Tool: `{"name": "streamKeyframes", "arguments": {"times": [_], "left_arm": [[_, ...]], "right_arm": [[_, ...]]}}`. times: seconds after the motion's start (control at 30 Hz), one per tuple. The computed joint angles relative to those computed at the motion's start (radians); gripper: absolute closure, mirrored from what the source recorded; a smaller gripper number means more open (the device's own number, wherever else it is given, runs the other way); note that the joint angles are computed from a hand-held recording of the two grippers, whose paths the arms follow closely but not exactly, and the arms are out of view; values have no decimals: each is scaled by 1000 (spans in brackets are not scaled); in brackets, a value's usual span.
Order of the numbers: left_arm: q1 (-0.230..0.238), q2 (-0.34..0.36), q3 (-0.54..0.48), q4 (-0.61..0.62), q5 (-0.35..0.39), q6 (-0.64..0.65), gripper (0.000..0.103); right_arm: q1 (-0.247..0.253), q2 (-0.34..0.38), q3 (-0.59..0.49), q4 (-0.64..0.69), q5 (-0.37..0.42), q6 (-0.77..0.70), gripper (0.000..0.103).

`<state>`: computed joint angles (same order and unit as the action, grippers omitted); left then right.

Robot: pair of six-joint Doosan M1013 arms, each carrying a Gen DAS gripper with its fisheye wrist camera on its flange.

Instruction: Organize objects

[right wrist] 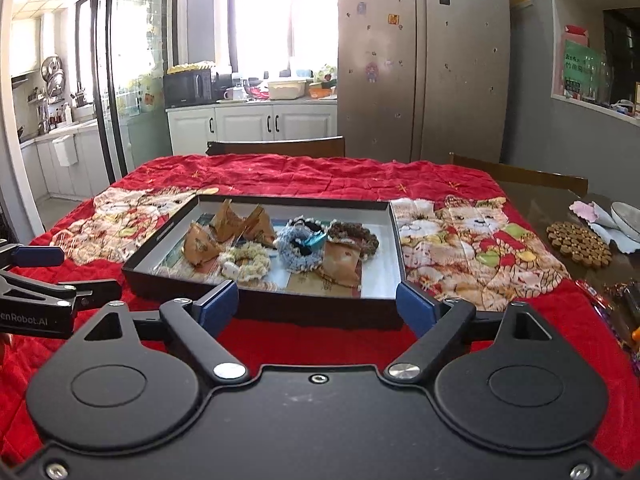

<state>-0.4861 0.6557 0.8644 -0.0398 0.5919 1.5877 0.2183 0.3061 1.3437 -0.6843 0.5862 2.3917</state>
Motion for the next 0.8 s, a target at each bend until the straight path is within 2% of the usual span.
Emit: {"name": "streamKeyframes", "arguments": {"times": [0.23, 0.43, 0.63, 0.8], "left_arm": [[1, -15, 26, -18, 29, -6, 0], [-2, -31, 55, -6, 17, -30, 0], [-6, -38, 67, 5, 12, -32, 0], [-10, -42, 73, 20, 16, -48, 0]], "right_arm": [[15, -12, 32, 6, 27, 34, 13], [14, -23, 58, 25, 46, 82, 10], [29, -25, 66, -54, 76, 146, 5], [33, -23, 66, -46, 77, 124, 4]]}}
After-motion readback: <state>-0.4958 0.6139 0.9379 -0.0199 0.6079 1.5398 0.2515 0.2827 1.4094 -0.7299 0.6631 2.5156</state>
